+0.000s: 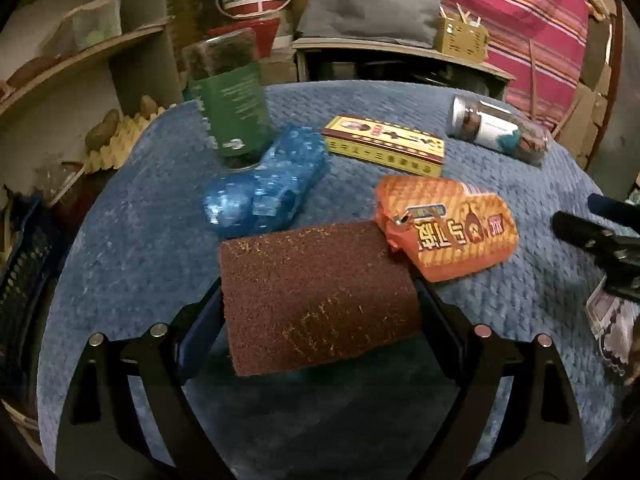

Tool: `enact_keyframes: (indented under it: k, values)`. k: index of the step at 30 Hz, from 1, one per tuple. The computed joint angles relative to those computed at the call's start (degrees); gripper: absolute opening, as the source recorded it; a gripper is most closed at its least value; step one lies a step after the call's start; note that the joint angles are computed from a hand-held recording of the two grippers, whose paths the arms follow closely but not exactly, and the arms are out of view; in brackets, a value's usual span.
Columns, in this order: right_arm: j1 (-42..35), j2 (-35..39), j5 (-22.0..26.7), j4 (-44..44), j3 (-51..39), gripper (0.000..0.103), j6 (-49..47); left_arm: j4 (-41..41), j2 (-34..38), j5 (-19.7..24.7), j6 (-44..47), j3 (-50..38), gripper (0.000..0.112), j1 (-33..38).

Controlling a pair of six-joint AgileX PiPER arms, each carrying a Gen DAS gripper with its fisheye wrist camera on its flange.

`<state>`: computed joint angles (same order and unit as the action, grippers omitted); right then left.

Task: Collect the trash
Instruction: 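Grasp the brown scouring pad with the left gripper, then grasp the orange snack bag with the right gripper while the left gripper holds the pad, then carry the scouring pad and orange bag over the blue basket with both grippers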

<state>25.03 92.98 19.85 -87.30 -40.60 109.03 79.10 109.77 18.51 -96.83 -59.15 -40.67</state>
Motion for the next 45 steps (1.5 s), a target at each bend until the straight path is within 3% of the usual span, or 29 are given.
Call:
enact_keyframes:
  k: [8, 12, 16, 20, 24, 29, 35, 45]
  values:
    - [1.97, 10.34, -0.95, 15.17, -11.29, 0.086, -15.9, -2.83, 0.76, -1.15, 2.82, 0.14, 0.087, 2.9]
    - [2.52, 12.48, -2.25, 17.3, -13.44, 0.07, -19.21, -2.91, 1.29, 0.13, 3.63, -0.37, 0.087, 2.74]
    - [2.55, 12.16, -4.28, 18.53, -13.71, 0.045, -21.15, -3.09, 1.19, 0.14, 3.42, -0.38, 0.087, 3.36]
    - [3.36, 12.18, -4.56, 17.36, -13.74, 0.034, -20.63, -2.75, 0.66, -0.48, 2.07, 0.2, 0.087, 4.61]
    - [1.85, 10.78, -5.93, 13.11, -11.75, 0.007, -15.8, 0.46, -0.19, -0.52, -1.91, 1.42, 0.087, 5.32]
    - [1.5, 8.65, -4.71, 8.33, -9.23, 0.005, -11.69, 4.55, -1.38, 0.4, -6.97, 2.65, 0.087, 4.96]
    - [-1.87, 1.03, -5.11, 2.82, -2.98, 0.004, -7.15, 5.21, -3.68, 2.48, -9.93, 3.12, 0.087, 2.96]
    - [-16.89, -15.64, -12.92, -8.47, 8.54, 0.004, -0.2, -2.95, -4.64, 9.75, -3.28, -2.97, 0.087, -6.57]
